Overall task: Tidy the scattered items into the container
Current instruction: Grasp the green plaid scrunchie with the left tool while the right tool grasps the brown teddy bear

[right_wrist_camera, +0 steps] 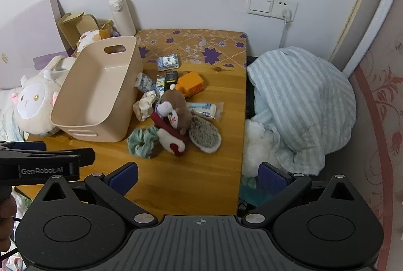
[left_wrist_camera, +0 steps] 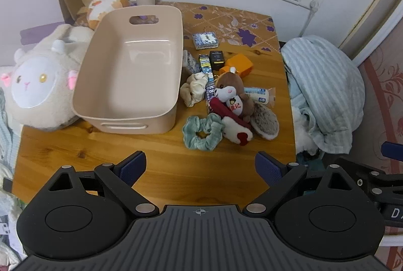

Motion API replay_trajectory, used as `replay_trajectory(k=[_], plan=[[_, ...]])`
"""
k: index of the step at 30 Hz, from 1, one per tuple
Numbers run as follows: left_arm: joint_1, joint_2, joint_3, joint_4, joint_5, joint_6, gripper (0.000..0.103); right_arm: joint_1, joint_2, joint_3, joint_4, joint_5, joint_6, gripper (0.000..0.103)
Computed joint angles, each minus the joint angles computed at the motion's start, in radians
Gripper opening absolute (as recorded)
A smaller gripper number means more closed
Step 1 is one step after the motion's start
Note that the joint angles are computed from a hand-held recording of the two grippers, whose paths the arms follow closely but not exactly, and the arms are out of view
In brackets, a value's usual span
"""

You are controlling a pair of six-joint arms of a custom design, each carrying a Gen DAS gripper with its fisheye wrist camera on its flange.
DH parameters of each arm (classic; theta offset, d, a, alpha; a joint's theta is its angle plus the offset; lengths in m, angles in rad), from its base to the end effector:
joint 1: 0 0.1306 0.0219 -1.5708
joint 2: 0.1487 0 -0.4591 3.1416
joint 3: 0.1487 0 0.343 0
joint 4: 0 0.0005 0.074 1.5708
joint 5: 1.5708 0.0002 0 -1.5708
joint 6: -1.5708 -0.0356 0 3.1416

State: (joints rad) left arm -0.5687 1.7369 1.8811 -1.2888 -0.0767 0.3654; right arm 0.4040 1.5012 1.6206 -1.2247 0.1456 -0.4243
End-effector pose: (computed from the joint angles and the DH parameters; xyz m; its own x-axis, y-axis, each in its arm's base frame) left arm 0.4634 -0.2936 0.5166 -0.8989 0.1517 -0.4110 0.2024 0.9758 -0.0826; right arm 0.4138 0.1707 0.5314 -0.8843 0.0650 -0.4624 0.0384 0.9970 0.0666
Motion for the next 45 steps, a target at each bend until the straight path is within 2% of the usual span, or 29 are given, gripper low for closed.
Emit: replay_trajectory(k=[4,9,16,18,23,31,39,45], plan=[[0.018,0.036,0.004,0.053,0.048,-0.028,0.095,-0.017,0.037,0.012,0.034,-0.018,0.025,0.103],[0.027,0.077,-0.006,0.11,0.047,-0.05,0.095,-0.046,0.083,0.023,0.08,-0.041,0.054,0.103],[0.048,0.131,-0.044,0.168,0.093,-0.039,0.095,-0.081,0.151,0.025,0.142,-0.055,0.109,0.102],[0.05,0.146,-0.058,0.188,0.099,-0.024,0.094,-0.091,0.169,0.021,0.158,-0.058,0.127,0.099],[0.048,0.181,-0.096,0.244,0.098,-0.024,0.082,-0.122,0.217,-0.002,0.204,-0.11,0.167,0.095],[0.054,0.232,-0.129,0.285,0.078,-0.012,0.08,-0.122,0.276,-0.026,0.3,-0.158,0.299,0.091],[0.061,0.254,-0.146,0.329,0.074,-0.015,0.08,-0.119,0.371,0.051,0.288,-0.211,0.393,0.081],[0.061,0.279,-0.138,0.339,0.084,-0.008,0.08,-0.12,0.42,0.087,0.277,-0.233,0.433,0.08]])
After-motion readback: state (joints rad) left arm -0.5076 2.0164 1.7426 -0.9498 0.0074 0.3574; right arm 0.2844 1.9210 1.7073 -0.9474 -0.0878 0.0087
